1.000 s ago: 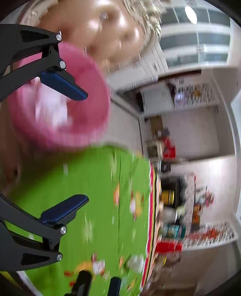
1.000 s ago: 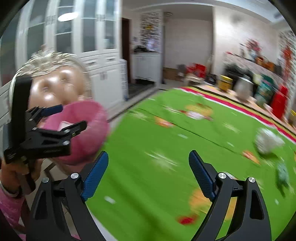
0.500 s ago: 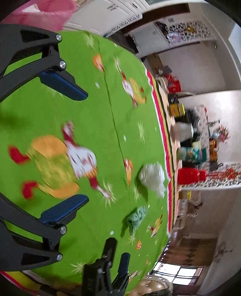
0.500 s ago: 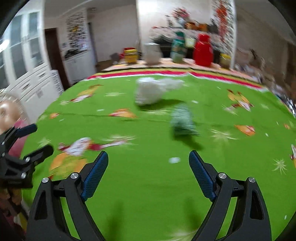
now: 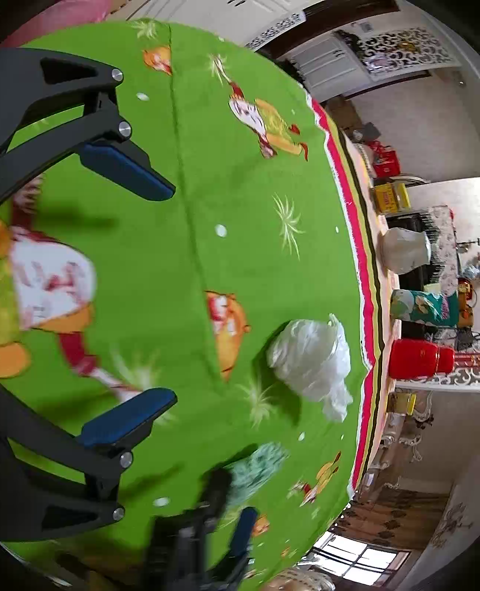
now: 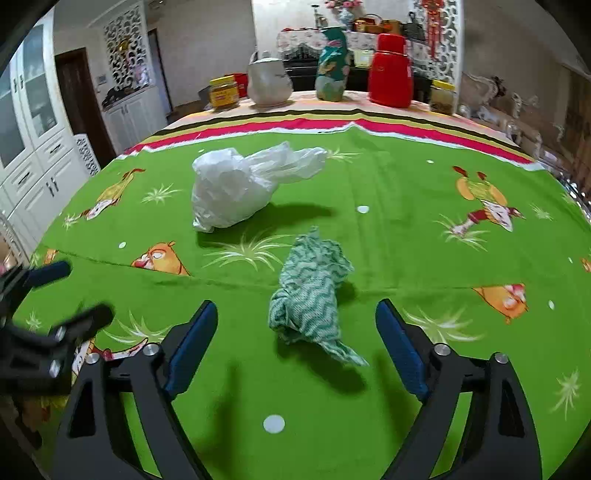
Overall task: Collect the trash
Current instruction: 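Grasp the green striped cloth with the right tool while the left tool grasps the white plastic bag, then carry the cloth and plastic bag to the pink wastebasket and release them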
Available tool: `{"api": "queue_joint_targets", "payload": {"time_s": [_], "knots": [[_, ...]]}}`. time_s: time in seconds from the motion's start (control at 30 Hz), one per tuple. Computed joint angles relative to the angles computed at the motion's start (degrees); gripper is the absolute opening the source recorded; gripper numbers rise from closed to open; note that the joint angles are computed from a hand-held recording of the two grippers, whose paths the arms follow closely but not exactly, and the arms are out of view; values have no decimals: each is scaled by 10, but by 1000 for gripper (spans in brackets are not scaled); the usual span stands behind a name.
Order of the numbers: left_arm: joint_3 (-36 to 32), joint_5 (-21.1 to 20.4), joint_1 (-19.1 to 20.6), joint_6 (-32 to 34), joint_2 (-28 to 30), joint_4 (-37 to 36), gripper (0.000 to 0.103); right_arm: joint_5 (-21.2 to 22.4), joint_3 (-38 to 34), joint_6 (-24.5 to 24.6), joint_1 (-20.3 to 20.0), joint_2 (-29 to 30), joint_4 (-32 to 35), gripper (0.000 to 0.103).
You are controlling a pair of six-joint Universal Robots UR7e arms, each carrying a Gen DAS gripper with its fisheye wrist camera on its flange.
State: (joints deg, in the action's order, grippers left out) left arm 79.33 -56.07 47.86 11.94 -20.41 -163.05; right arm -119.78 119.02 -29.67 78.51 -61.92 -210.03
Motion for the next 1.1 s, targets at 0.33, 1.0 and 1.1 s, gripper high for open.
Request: {"api": "queue_joint_targets", "payload": {"time_s": [0.33, 1.0, 1.1], "knots": [[-220, -33, 3, -36, 121, 128, 98, 35, 24, 43, -28, -27, -12, 27], [-144, -55, 12, -45, 86, 49, 30, 33, 23, 91, -37, -35, -2, 28], [-75, -55, 7, -45, 50, 12, 30, 19, 19, 77, -30, -27, -12, 28]]}}
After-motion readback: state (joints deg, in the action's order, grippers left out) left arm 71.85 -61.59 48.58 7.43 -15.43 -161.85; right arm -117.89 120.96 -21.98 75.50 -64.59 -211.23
